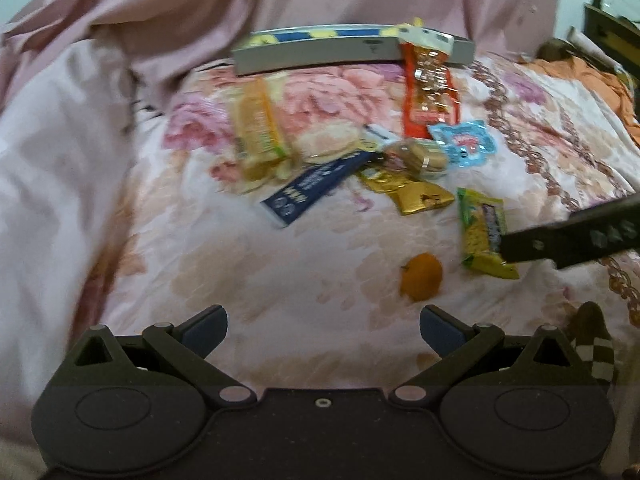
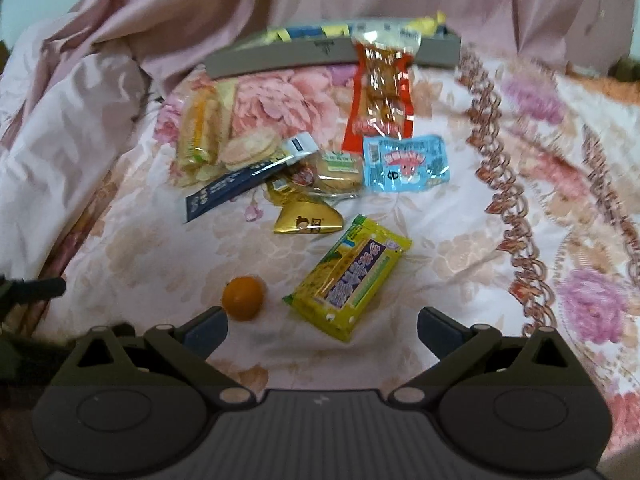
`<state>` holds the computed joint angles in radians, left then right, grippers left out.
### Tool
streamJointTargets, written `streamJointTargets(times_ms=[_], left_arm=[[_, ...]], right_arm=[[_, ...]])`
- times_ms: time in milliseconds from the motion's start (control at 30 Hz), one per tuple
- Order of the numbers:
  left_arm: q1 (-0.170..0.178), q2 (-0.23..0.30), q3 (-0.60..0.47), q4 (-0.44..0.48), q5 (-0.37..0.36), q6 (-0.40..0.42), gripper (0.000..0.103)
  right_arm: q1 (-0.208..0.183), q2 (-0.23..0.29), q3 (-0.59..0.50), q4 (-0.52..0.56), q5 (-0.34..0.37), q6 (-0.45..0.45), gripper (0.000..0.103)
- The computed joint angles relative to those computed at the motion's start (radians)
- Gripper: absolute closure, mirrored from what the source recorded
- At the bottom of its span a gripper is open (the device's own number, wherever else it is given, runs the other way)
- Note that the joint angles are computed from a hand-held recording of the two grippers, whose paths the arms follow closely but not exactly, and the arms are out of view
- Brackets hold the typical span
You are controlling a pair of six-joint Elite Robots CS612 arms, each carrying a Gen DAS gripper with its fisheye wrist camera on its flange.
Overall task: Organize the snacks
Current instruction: 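Move left gripper to the orange while right gripper approaches the yellow snack bar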
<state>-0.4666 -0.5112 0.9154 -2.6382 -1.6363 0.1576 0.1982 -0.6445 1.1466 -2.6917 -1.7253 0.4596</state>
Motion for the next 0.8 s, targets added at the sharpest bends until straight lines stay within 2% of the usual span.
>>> streamJointTargets(times_ms=[133,233,433,567,800], left_arm=[[-0.006,0.038,-0.063,0.032,-0.024,0.055,0.001],[-0.005,0.065,-0.112,0.082,-0.056,0.063,0.001],[0.002,0.114,-0.208,0.2,-0.115,0.006,0.008],[0.007,0.133,-0.238,0.212,-0.157,-0.031,0.014],[0.009,0.159,-0.282,0.241,-0.18,-0.068,0.022]], right_arm=[[-0.018,0.034,-0.068,0.081,0.035,-0.002,0.0],[-0.027,0.055,-0.107,0.122,0.059,0.013,0.0],[-0.043,0.089,-0.171,0.201,0.103,0.061,0.003],[-0.048,0.098,-0.184,0.219,0.114,0.071,0.012],[-0.057,0.101,-0.187,0.232,0.139,0.116,0.018]])
